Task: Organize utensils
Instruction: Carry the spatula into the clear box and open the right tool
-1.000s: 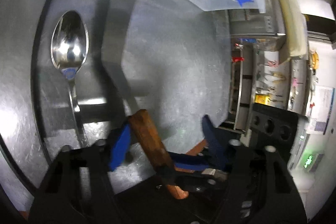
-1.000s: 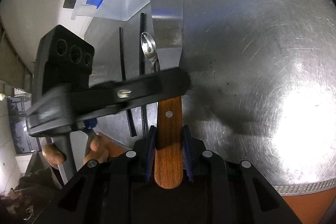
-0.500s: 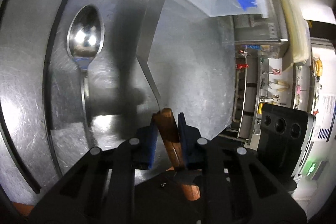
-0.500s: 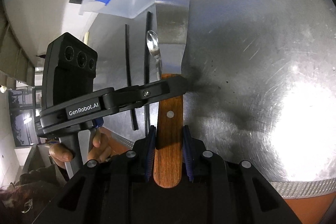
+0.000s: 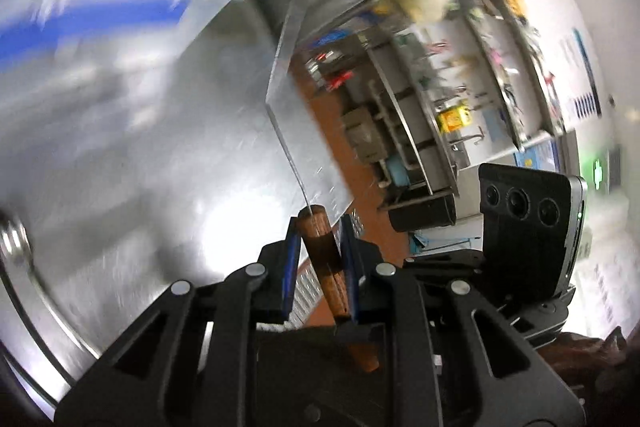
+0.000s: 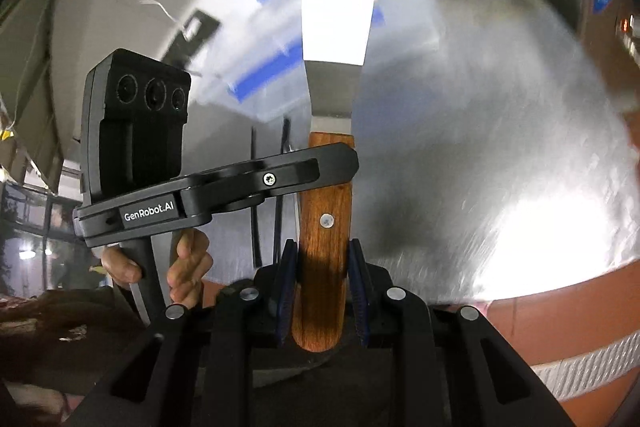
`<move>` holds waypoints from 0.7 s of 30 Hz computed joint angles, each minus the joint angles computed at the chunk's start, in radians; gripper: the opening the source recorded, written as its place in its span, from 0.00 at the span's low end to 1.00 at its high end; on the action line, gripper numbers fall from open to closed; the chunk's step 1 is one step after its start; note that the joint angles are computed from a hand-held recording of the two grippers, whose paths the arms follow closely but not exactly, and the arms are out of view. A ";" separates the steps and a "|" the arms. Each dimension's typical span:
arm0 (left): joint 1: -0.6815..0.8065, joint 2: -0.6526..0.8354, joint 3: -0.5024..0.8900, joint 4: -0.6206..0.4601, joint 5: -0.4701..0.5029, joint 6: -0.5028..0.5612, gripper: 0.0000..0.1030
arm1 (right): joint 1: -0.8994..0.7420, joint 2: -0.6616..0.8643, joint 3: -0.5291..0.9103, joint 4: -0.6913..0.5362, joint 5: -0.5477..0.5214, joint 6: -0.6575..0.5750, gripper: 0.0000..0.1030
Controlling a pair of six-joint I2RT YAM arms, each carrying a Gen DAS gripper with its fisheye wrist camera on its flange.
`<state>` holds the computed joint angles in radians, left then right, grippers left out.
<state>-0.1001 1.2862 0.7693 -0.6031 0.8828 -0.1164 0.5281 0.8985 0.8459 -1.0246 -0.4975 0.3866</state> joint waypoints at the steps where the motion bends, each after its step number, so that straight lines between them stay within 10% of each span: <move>1: 0.019 -0.001 0.037 -0.033 0.004 0.029 0.18 | 0.018 -0.020 -0.001 0.012 0.019 0.003 0.26; 11: 0.328 0.289 0.572 -0.259 0.004 0.197 0.18 | 0.038 0.580 0.577 0.114 0.035 -0.218 0.26; 21: 0.461 1.051 1.404 -0.746 -0.164 0.336 0.18 | 0.118 1.427 1.457 -0.216 0.031 -0.229 0.26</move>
<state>0.3607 2.3367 2.1728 -1.3492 0.7193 0.2191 0.6462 2.3255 2.3032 -1.2411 -0.4667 0.1581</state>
